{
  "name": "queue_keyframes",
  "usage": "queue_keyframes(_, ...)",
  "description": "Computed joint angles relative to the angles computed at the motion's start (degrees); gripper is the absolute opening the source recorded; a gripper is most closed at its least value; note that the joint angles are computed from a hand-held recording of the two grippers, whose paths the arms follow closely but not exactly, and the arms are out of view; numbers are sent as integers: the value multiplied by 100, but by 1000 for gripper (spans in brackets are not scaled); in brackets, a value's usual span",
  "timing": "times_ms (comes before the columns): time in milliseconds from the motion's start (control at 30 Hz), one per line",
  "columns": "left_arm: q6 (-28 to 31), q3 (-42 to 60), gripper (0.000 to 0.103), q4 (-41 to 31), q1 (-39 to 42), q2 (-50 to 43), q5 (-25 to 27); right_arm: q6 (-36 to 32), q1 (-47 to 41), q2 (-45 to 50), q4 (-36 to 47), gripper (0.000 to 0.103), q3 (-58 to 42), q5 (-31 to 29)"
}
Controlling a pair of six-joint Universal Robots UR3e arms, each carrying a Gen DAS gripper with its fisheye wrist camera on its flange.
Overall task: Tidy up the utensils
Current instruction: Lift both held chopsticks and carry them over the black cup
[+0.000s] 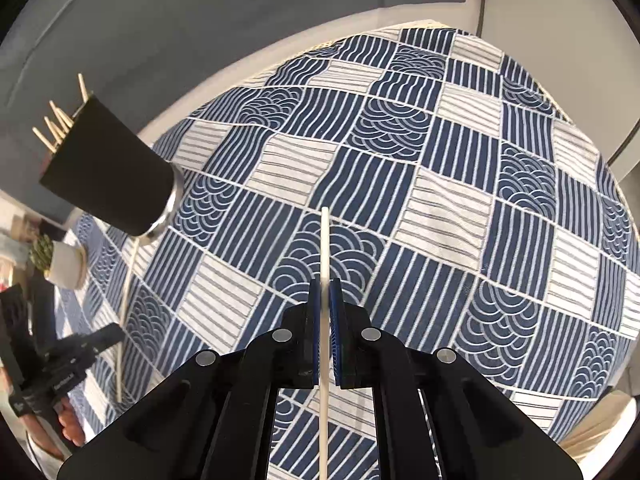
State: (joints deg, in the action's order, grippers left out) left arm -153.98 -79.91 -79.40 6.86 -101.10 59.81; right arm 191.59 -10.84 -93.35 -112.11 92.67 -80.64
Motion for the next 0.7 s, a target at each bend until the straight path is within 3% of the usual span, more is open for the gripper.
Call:
queue_keyframes(467,306,402,4,-854,327,369,-423,-29,72,-7,-67,5,-367,143)
queue_keyframes(700,601,519,4,-1598,1039,815,-849,-49,64,59,42,5,-665,174)
